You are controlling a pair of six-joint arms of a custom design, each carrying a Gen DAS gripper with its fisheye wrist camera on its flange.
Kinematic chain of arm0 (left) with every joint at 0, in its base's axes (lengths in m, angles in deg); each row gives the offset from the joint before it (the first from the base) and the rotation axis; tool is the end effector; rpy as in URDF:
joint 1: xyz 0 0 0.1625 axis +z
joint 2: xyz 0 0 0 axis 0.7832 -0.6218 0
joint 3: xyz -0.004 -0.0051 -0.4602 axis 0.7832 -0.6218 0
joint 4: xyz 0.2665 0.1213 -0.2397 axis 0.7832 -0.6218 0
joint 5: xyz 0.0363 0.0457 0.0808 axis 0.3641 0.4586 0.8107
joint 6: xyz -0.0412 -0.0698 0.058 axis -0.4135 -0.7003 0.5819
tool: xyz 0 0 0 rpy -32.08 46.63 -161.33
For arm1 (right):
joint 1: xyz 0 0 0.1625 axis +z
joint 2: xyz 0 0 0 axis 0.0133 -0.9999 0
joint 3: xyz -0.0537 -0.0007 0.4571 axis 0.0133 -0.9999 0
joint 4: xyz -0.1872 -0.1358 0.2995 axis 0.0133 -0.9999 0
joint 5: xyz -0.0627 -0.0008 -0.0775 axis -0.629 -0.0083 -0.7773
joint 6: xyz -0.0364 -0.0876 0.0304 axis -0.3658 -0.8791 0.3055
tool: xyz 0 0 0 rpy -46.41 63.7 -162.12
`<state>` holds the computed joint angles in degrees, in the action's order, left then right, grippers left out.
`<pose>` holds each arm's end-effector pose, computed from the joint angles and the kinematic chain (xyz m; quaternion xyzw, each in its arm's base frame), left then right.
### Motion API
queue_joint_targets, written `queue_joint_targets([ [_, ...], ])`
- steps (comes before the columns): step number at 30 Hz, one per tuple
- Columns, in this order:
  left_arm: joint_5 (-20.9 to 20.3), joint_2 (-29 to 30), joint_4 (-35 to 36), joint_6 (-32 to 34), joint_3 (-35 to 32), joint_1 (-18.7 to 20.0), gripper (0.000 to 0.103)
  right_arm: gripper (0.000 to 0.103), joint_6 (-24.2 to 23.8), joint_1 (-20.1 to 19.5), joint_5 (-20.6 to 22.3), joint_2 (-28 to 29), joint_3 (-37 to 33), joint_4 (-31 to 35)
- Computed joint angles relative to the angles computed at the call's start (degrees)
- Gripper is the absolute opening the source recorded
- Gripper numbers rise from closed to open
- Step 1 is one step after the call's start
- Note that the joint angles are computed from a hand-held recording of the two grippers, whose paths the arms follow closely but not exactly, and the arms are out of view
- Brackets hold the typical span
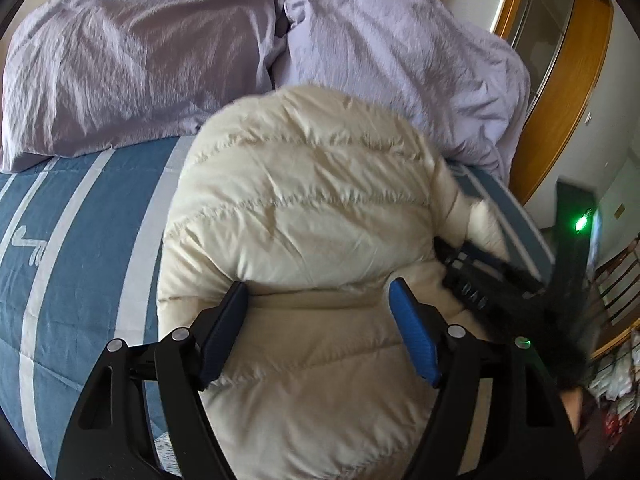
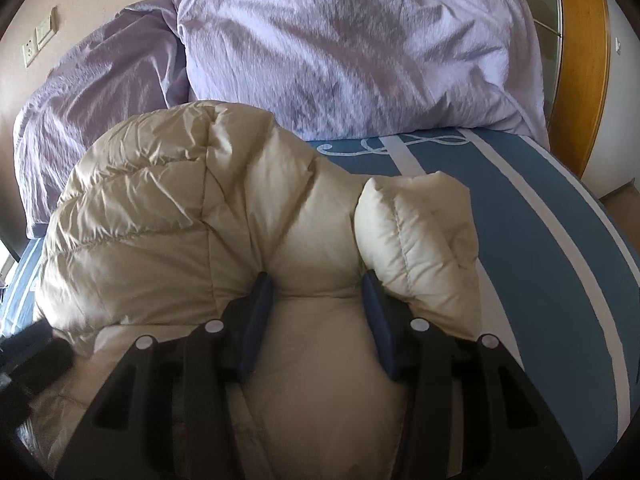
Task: Fold large clothes
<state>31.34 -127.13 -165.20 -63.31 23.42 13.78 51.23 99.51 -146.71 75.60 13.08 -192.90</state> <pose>-0.1508 -0.7940 0.2411 0.1351 0.8981 -0.3319 0.2549 0.2443 -0.8604 0.0691 0.1474 -0.8623 0.4080 0.2613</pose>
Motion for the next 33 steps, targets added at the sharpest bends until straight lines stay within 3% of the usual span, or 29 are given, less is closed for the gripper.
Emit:
queue_joint_targets([
  [9, 6.2, 5.61, -3.63, 7.99, -10.73, -1.81, 0.079, 0.046, -0.68, -0.08, 0.16, 0.2, 0.12, -1.15],
  [16, 14.71, 13.88, -4.99, 15.85, -22.17, -1.61, 0.082, 0.046, -0.36, -0.24, 0.87, -0.18, 0.62, -1.21],
  [20, 15.14, 15.31, 1.78, 10.33, -24.62, -0.02, 0.087, 0.047, -0.16, -0.32, 1.48, -0.37, 1.18, -1.71],
  [25, 14.39, 16.26, 2.56, 8.58, -25.7, 1.37, 0.094, 0.048, -0.48, -0.25, 1.52, -0.21, 1.3, -2.5],
  [33, 15.48, 18.08, 1.09, 10.9, -27.9, 1.68, 0.097, 0.048, -0.63, -0.18, 1.14, 0.01, 0.77, -2.27],
])
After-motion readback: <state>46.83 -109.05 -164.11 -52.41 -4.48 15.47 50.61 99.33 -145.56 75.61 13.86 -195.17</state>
